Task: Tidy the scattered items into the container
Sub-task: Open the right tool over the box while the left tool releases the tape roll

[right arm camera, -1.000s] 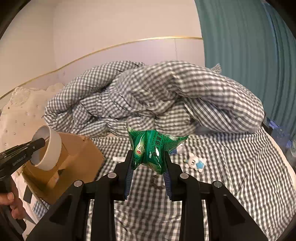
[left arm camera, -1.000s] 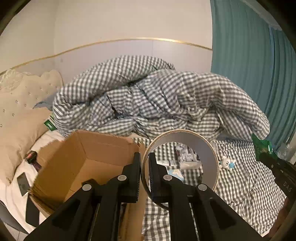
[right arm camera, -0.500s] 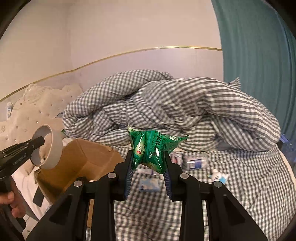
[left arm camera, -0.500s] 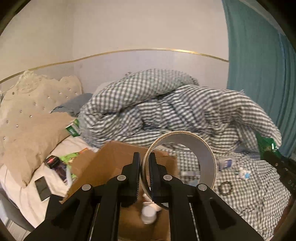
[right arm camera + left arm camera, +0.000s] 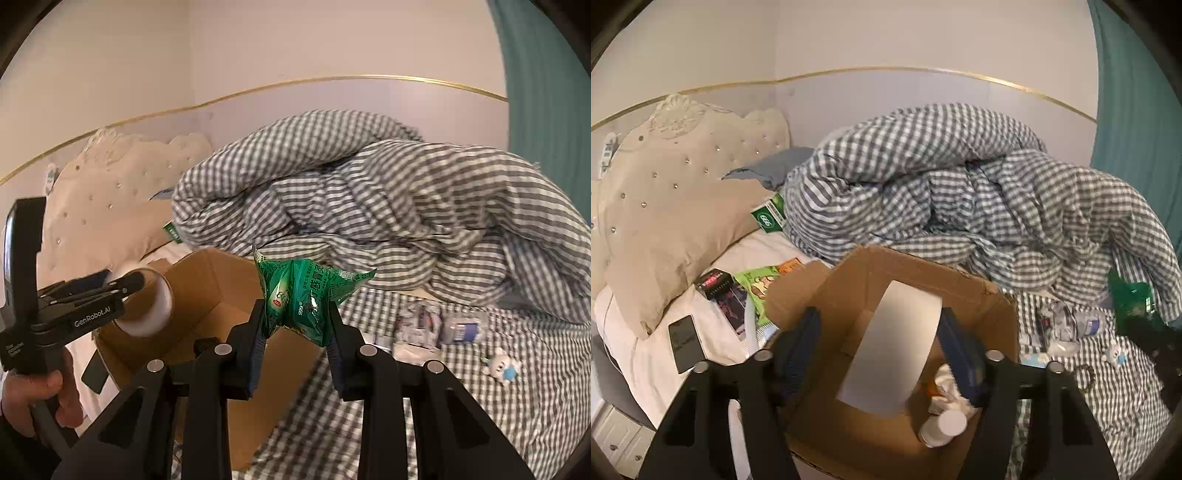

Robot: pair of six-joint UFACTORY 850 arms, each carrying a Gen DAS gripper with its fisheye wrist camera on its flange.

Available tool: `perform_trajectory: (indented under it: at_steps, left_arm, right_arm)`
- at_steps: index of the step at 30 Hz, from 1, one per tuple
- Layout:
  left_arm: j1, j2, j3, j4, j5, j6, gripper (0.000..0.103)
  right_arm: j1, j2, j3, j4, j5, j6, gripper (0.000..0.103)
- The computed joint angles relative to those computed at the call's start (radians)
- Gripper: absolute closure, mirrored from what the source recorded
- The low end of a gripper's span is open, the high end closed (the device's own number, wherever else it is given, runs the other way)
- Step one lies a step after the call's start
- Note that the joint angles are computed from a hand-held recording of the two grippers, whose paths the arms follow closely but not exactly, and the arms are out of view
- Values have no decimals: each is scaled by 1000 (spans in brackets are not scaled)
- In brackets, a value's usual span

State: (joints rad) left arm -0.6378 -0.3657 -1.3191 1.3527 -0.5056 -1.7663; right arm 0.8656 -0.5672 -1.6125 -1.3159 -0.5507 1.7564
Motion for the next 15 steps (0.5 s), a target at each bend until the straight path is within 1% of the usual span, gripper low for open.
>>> perform_trajectory:
  at_steps: [1,3,5,11,12,14,15]
  left_arm:
    - [3,4,4,7,-3,-4,29]
    - [7,13,12,25,0,-15,20]
    - [10,20,17,35,-3,-22,14]
    - [24,38,36,66,-23,-75,7]
    - [27,40,38,69,-27,-77,6]
    - [36,39,35,56,-19,-57,5]
    - [42,37,31,36,-21,-37,5]
  right_arm:
    - [0,-14,-19,13,7,-20,74]
    - [-2,-50,-68,48,28,-72,74]
    - [-2,-80,-109,78,41,-115,74]
    - [0,-169,-230,207,70,-287,73]
    - [0,-189,-257,242,75,-343,73]
    - [-1,-221,-305,293,57,-422,70]
    - [-3,-236,-330,326,50,-460,63]
